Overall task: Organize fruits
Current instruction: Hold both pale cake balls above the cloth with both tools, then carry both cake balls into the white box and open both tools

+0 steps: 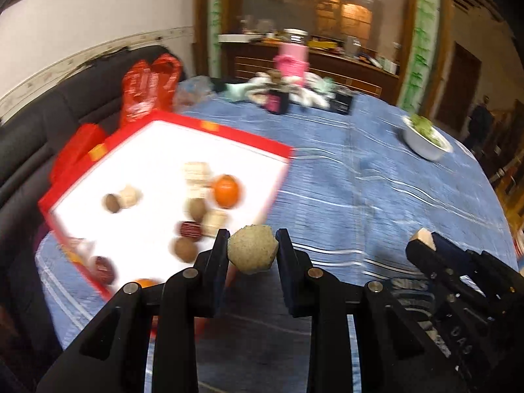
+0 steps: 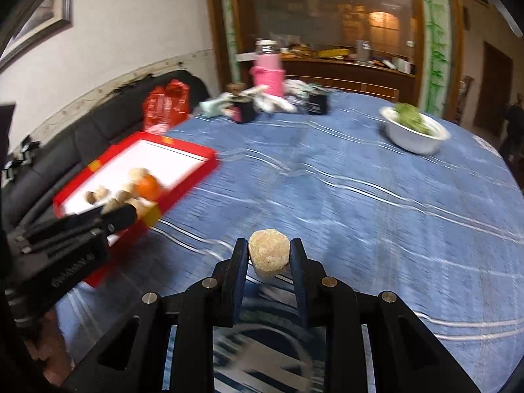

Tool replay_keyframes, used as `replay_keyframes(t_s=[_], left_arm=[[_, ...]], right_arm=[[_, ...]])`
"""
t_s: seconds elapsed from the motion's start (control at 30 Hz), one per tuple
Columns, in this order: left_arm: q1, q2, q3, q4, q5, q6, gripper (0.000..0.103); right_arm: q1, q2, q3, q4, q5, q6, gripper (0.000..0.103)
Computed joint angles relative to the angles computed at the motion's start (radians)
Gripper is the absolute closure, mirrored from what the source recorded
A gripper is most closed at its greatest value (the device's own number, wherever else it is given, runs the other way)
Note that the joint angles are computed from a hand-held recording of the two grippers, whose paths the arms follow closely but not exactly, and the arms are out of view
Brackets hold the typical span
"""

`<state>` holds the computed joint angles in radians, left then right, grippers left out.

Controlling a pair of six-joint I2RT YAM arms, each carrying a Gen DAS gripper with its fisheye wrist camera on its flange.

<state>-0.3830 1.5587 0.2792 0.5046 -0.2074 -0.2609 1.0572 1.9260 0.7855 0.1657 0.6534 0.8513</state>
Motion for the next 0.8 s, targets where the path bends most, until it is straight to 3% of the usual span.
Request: replay_keyframes(t_s=[0.27, 0.5, 0.8], left_arm=[[0.256, -0.002, 0.016, -0.013, 0.061, 0.082, 0.077], [0.359, 0.055, 0.05, 0.006, 0.102, 0.12, 0.077], [0.418, 0.101, 0.105, 0.002, 0.132, 0.149, 0.077]], right_arm=[[-0.012, 0.145, 0.311, -0.009, -0.105, -0.183, 0.077], [-0.031, 0.279, 0.56, -0.079, -0.179, -0.257, 0.077], [-0.057, 0.357, 0.693, -0.12, -0.217, -0.281, 0.077]])
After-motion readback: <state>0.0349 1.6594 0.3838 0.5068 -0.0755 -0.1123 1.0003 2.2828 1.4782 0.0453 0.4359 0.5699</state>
